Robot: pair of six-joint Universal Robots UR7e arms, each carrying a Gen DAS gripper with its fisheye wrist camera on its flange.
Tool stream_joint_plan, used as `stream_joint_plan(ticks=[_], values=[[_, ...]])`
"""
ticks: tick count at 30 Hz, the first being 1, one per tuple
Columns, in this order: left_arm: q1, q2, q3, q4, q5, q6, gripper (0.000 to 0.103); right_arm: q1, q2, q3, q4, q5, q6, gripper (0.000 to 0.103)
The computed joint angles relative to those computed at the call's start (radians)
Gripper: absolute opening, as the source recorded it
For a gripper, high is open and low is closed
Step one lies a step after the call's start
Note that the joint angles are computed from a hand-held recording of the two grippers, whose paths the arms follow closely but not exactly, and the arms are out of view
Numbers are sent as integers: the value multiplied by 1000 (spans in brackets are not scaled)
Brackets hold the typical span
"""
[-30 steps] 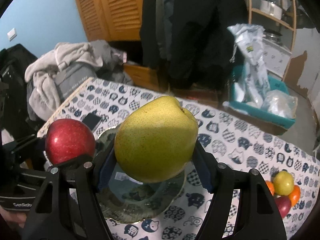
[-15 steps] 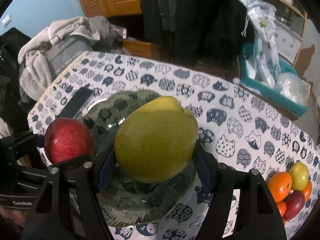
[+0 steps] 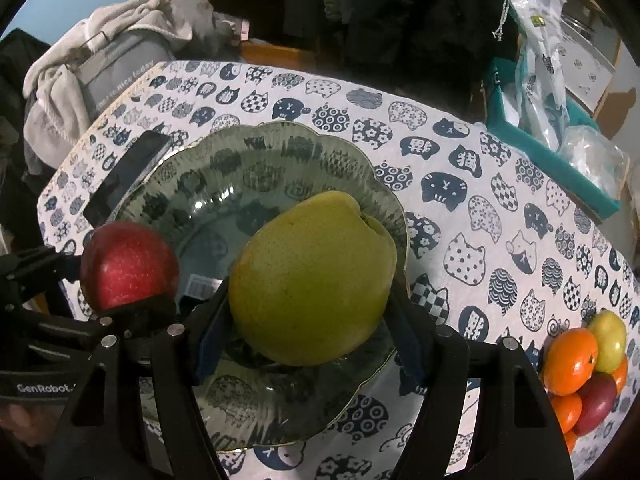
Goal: Organize fruits
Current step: 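Open left gripper dropping the apple while right gripper releases the pear into the bowl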
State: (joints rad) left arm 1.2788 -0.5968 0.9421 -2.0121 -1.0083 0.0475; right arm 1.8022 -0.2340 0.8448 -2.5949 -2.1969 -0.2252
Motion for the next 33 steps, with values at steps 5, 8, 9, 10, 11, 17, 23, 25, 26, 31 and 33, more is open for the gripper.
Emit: stream_joint_plan(ticks=[5, 8, 9, 10, 11, 17, 23, 25, 26, 31, 33], values=[[0, 2, -3, 36, 34, -33, 76, 0, 4, -3, 0, 1, -11, 71], [-11, -15, 28, -18, 41, 10, 76, -5, -8, 13, -5, 28, -3, 71], [-16, -21, 39, -37, 46, 23, 76, -6, -9, 15, -6, 31, -4, 71], [-22, -29, 54, -57, 49, 38, 77, -5, -8, 14, -3, 27, -6, 71], [-27, -33, 64, -70, 57, 49, 77, -3, -7, 14, -4, 26, -14, 71], [-36, -49, 93, -111, 51, 85, 77, 0, -27, 52, -62, 38, -15, 71], [-60, -79, 146, -223, 37, 138, 77, 15, -65, 101, -164, 40, -30, 72], [-66, -85, 149, -230, 20, 142, 77, 22, -81, 120, -202, 41, -41, 73], [-71, -89, 152, -237, 7, 145, 77, 25, -90, 130, -222, 41, -45, 73], [-95, -111, 187, -294, -13, 177, 77, 45, -132, 175, -307, 14, -57, 75], [-105, -121, 202, -314, -24, 190, 77, 50, -152, 201, -339, 11, -59, 78]])
